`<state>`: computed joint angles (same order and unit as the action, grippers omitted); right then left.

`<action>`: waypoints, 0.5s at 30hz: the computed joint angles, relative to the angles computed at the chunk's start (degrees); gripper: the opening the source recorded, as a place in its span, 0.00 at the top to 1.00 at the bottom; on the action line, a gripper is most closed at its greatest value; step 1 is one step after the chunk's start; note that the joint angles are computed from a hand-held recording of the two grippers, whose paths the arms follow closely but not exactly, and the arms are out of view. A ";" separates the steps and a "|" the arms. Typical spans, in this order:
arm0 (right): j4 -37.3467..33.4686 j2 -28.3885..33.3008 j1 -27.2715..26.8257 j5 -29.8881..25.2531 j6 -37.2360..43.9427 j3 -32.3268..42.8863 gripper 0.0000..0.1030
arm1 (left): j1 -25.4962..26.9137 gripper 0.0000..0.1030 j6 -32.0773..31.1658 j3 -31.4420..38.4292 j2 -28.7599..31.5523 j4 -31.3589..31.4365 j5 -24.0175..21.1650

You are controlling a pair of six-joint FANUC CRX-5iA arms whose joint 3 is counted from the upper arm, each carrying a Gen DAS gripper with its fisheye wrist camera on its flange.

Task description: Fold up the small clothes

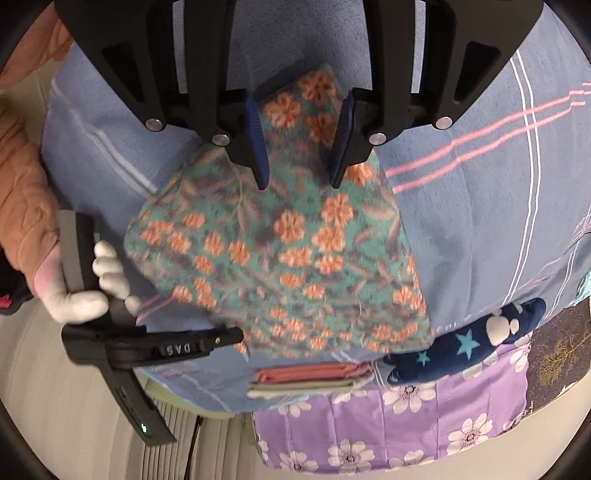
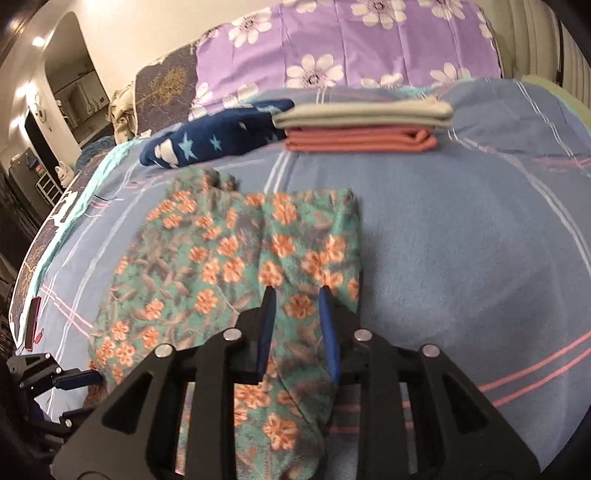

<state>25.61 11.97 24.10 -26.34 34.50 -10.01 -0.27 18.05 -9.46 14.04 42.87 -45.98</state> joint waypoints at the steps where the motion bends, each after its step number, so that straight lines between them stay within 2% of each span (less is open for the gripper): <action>1: -0.17 -0.18 -0.06 0.26 0.30 0.02 0.75 | -0.07 0.66 -0.22 0.12 -0.01 0.70 -0.05; 3: -2.09 0.68 -0.63 -0.24 2.55 2.31 0.75 | -0.38 0.66 -0.77 0.83 0.21 1.46 0.51; 6: -8.90 3.40 -1.96 -2.87 9.43 7.95 0.75 | -0.94 0.64 0.21 3.37 1.51 0.44 2.66; 9: -13.40 6.84 -3.25 -6.91 13.38 13.21 0.75 | -0.74 0.56 5.06 9.28 5.65 -0.57 1.95; 11: -12.36 8.71 -3.63 -8.59 11.84 14.46 0.76 | -0.84 0.56 10.11 13.95 8.85 -3.83 2.83; 12: -13.33 8.72 -3.93 -7.93 12.11 14.28 0.76 | -1.09 0.56 12.86 16.09 10.13 -7.02 4.14; 13: -13.60 7.98 -4.10 -6.13 11.55 12.99 0.76 | -1.77 0.55 16.61 17.89 11.15 -13.21 7.67; 14: -13.15 7.18 -4.11 -4.82 10.93 11.71 0.75 | -2.13 0.53 19.13 19.14 11.83 -17.48 9.13; 15: -11.97 6.08 -4.01 -3.30 9.81 9.97 0.70 | -2.07 0.51 20.11 20.00 12.48 -18.74 8.73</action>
